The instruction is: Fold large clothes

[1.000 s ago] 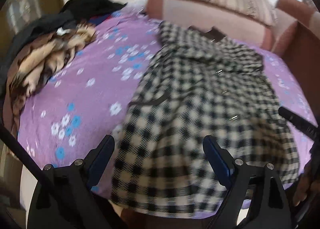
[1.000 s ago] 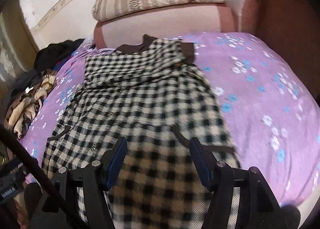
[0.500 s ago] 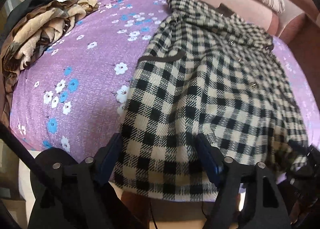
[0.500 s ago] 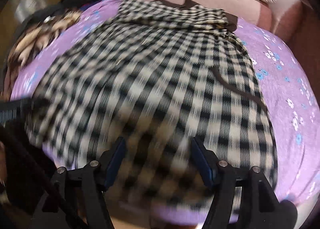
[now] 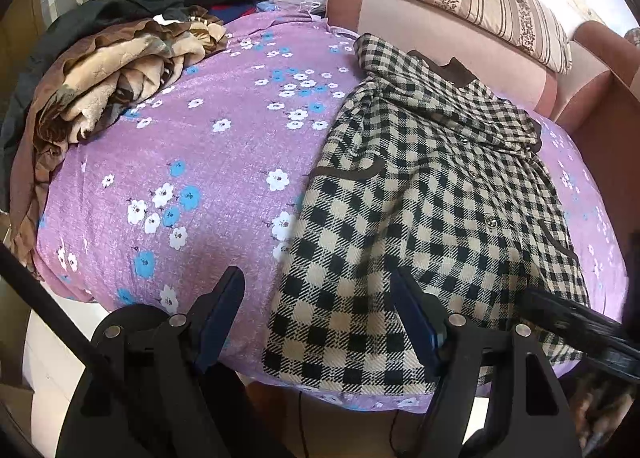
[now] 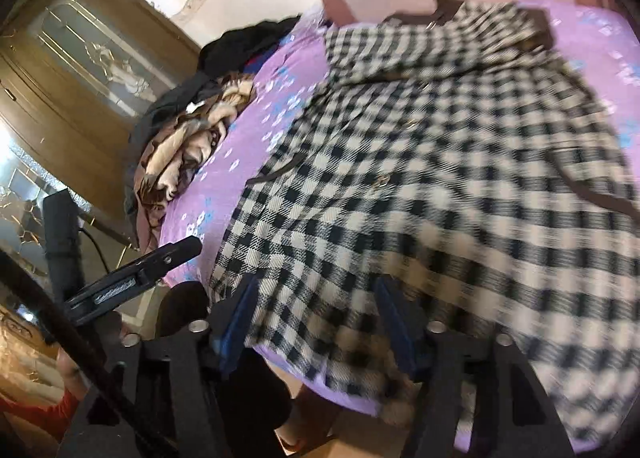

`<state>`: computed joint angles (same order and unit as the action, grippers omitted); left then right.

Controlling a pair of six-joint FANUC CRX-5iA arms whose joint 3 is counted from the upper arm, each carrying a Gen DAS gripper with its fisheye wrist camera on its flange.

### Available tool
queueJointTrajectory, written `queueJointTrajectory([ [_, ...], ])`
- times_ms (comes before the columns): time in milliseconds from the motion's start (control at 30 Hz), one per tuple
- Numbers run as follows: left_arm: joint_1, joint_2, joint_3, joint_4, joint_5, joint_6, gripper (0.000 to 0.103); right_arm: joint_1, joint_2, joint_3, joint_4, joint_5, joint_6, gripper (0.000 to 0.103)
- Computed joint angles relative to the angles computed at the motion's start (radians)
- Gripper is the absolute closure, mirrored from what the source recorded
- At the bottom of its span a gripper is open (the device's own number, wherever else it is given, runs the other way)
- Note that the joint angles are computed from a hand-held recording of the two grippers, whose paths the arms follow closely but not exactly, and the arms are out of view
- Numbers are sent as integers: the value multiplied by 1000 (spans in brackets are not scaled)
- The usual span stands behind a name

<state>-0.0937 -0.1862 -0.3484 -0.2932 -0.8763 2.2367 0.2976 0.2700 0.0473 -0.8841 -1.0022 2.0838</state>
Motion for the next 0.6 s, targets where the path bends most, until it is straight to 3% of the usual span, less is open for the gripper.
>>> queueJointTrajectory([
  [133, 29, -1, -21, 34, 20, -25, 29, 34, 80, 44, 47, 3, -76, 50],
  [367, 43, 21, -32, 74, 48, -57, 29, 6, 139, 109, -53, -74, -42, 53],
  [467, 40, 25, -29, 68, 45, -52, 29, 15, 160, 125, -71, -95, -41, 61],
  [500, 37, 25, -26, 61, 42, -45, 29, 17, 168, 130, -74, -108, -42, 68],
  [567, 43, 23, -27, 61, 42, -46, 29, 22, 169, 132, -67, -112, -48, 94],
  [600, 45, 24, -24, 62, 43, -47, 29, 17, 173, 134, -70, -127, -49, 99],
])
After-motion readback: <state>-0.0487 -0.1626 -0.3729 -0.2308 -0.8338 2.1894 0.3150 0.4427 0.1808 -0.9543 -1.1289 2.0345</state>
